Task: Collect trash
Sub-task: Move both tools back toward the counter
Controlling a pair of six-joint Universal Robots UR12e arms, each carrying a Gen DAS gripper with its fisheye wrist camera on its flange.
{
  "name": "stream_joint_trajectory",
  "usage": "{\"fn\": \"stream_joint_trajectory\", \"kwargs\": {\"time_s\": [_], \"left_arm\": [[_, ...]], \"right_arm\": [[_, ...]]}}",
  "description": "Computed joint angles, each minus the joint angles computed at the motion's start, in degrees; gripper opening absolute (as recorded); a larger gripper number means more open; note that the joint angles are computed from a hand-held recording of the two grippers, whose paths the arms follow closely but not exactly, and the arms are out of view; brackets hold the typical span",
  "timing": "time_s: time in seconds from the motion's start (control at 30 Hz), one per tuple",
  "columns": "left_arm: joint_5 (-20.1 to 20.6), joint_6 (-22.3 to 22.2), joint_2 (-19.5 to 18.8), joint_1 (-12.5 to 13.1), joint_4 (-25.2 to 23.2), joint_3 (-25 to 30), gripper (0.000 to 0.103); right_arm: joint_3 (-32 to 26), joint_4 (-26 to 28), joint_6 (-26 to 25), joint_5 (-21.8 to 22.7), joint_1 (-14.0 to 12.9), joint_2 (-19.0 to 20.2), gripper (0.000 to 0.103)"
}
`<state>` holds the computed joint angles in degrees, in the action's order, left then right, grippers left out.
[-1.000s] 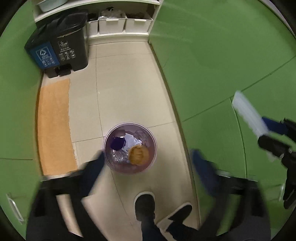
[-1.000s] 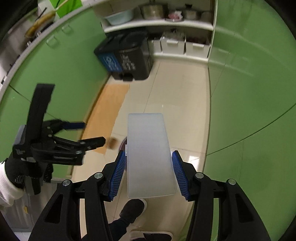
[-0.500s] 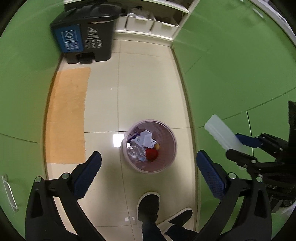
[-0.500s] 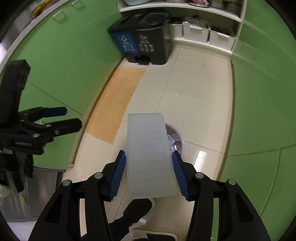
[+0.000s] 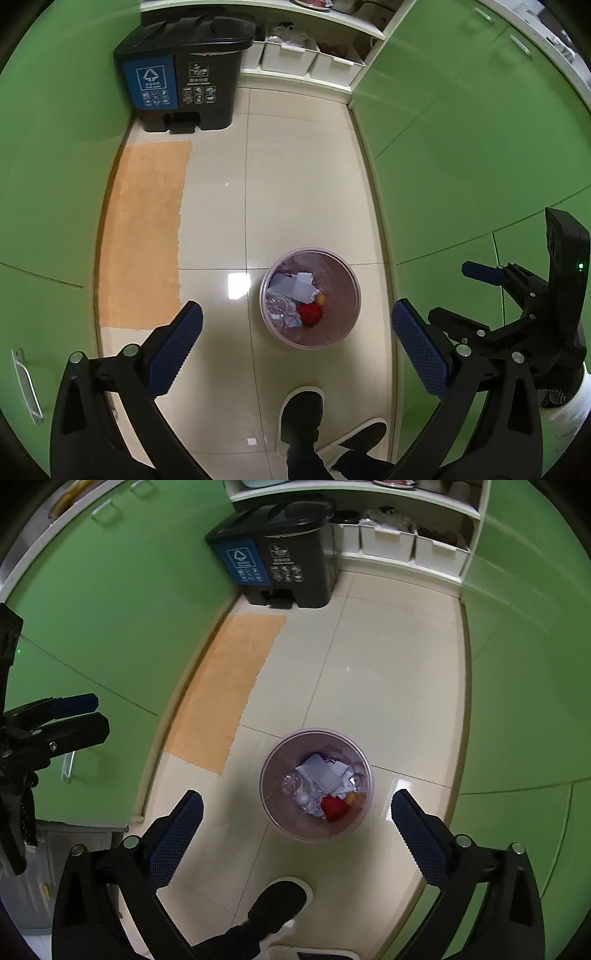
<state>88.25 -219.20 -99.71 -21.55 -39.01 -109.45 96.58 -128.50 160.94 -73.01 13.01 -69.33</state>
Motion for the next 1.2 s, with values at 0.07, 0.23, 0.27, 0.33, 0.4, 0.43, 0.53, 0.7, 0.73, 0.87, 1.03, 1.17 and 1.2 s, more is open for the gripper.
{"fn": "stream_joint_trajectory", "kwargs": {"time_s": [0.07,0.23,0.27,0.33,0.4,0.43,0.53,0.7,0.73,0.87,1.03,1.17,1.2], "left_arm": [[-0.3,0.0,-0.1,-0.4,-0.9,1.0,0.100],[-0.3,0.9,0.1,-1.9,-4.2,4.8,0.100],[-0.2,1.1,0.2,-2.2,-4.9,5.7,0.100],[0.2,1.6,0.5,-2.8,-6.5,7.6,0.100],[0.3,1.9,0.8,-3.5,-8.7,10.3,0.100],[0.5,2.2,0.9,-3.8,-9.9,11.6,0.100],[1.1,3.0,1.1,-5.0,-13.6,16.2,0.100],[1.6,5.5,0.2,-7.2,-19.8,25.6,0.100],[1.6,6.3,-0.2,-7.8,-21.0,27.7,0.100],[2.2,10.1,-2.3,-10.1,-23.5,34.9,0.100],[1.1,14.5,-6.1,-12.4,-25.3,43.5,0.100],[-0.5,18.3,-10.4,-14.2,-26.6,50.8,0.100],[-1.0,19.1,-11.5,-14.7,-26.8,52.6,0.100]], "right_arm": [[-0.1,0.6,0.5,-0.2,-0.3,-0.6,0.098],[-0.2,2.9,2.6,-0.6,-1.8,-3.9,0.097],[-0.2,3.2,2.9,-0.6,-2.0,-4.5,0.097],[-0.6,4.5,3.6,-0.3,-2.9,-6.6,0.097],[-1.1,5.7,4.3,-0.2,-3.8,-8.5,0.097],[-1.3,6.3,4.6,-0.1,-4.2,-9.5,0.097],[-2.7,9.2,6.3,0.3,-5.9,-12.8,0.097],[-5.0,12.6,7.6,1.4,-8.9,-17.9,0.097],[-5.3,13.0,7.9,1.7,-9.6,-18.9,0.097],[-6.3,13.3,9.8,2.5,-12.9,-23.1,0.097],[-5.7,11.3,12.5,2.3,-18.0,-27.7,0.097],[-4.4,10.1,13.9,0.7,-22.1,-30.7,0.097],[-4.1,10.0,14.1,-0.1,-23.4,-31.4,0.098]]}}
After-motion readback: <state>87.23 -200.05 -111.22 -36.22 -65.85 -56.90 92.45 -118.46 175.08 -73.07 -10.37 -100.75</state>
